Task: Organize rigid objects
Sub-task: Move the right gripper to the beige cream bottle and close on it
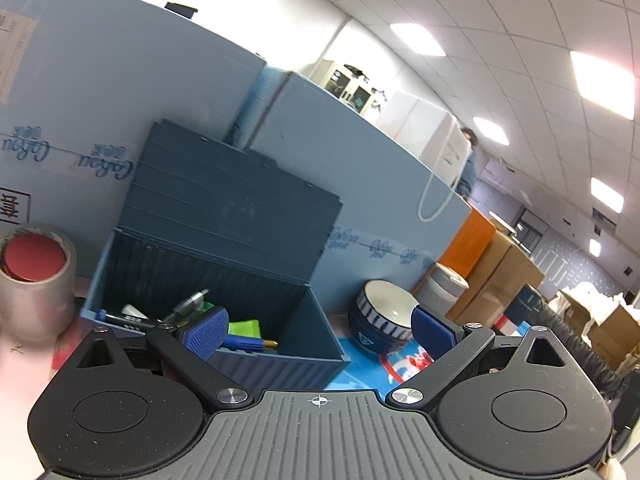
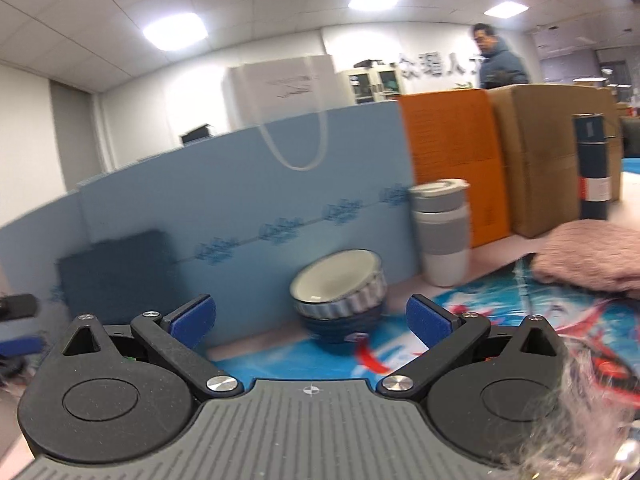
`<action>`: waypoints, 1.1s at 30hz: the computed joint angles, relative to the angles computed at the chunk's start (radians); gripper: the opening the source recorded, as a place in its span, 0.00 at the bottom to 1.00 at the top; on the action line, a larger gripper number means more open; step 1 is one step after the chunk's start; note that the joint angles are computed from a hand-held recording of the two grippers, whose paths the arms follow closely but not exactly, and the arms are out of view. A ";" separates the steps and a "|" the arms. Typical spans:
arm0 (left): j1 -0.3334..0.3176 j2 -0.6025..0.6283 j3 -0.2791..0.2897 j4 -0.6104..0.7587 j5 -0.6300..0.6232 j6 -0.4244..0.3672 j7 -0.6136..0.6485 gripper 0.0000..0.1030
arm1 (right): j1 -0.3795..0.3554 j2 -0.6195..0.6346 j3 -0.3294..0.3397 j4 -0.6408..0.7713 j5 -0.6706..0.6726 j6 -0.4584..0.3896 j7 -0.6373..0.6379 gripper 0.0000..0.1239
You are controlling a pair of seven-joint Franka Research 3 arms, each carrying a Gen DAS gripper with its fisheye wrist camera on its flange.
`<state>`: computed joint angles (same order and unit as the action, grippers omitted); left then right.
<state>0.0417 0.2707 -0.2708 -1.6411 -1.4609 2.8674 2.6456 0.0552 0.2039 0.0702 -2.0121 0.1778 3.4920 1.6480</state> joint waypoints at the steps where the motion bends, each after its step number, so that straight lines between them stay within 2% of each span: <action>1: 0.000 0.002 -0.002 0.001 0.003 -0.010 -0.001 0.96 | 0.022 0.000 -0.026 0.002 0.028 -0.014 -0.028 0.83; 4: -0.003 0.007 -0.007 0.001 0.025 -0.051 -0.003 0.96 | 0.087 0.001 -0.096 0.006 0.124 -0.060 -0.106 0.83; 6: -0.007 0.009 -0.011 0.000 0.044 -0.074 -0.004 0.96 | 0.082 0.001 -0.098 0.002 0.147 -0.075 -0.129 0.83; 8: -0.014 0.015 -0.016 -0.001 0.075 -0.100 -0.019 0.96 | 0.082 0.003 -0.101 -0.006 0.181 -0.053 -0.137 0.83; 9: -0.016 0.018 -0.020 -0.001 0.088 -0.113 -0.023 0.96 | 0.049 0.005 -0.073 -0.014 0.171 -0.032 -0.111 0.83; 12: -0.024 0.041 -0.027 0.015 0.153 -0.179 -0.099 0.97 | -0.101 0.006 0.042 -0.049 0.031 0.022 0.066 0.83; 15: -0.032 0.062 -0.039 0.034 0.222 -0.221 -0.168 0.96 | -0.161 0.012 0.067 -0.063 -0.082 0.018 0.189 0.83; 19: -0.053 0.088 -0.053 0.059 0.330 -0.215 -0.248 0.96 | -0.148 0.020 0.036 -0.060 -0.116 -0.041 0.180 0.83; 23: -0.053 0.120 -0.076 0.082 0.418 -0.228 -0.300 0.96 | -0.259 0.036 0.137 -0.031 -0.211 -0.151 0.149 0.82; 26: -0.045 0.129 -0.092 0.082 0.460 -0.225 -0.318 0.96 | -0.222 0.056 0.101 0.009 -0.217 -0.231 0.061 0.81; 28: -0.034 0.131 -0.104 0.078 0.469 -0.219 -0.319 0.96 | -0.240 0.075 0.125 0.038 -0.202 -0.276 0.016 0.81; 29: -0.028 0.130 -0.108 0.076 0.470 -0.218 -0.320 0.96 | -0.253 0.085 0.141 0.053 -0.190 -0.298 -0.006 0.79; 33: -0.013 0.131 -0.120 0.071 0.465 -0.201 -0.320 0.96 | -0.205 0.111 0.096 0.104 -0.169 -0.366 -0.051 0.70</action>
<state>0.0288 0.4021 -0.3909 -1.5704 -0.9956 2.6661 2.3253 -0.1494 0.3147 0.1667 -1.9078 0.0084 3.1259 1.5967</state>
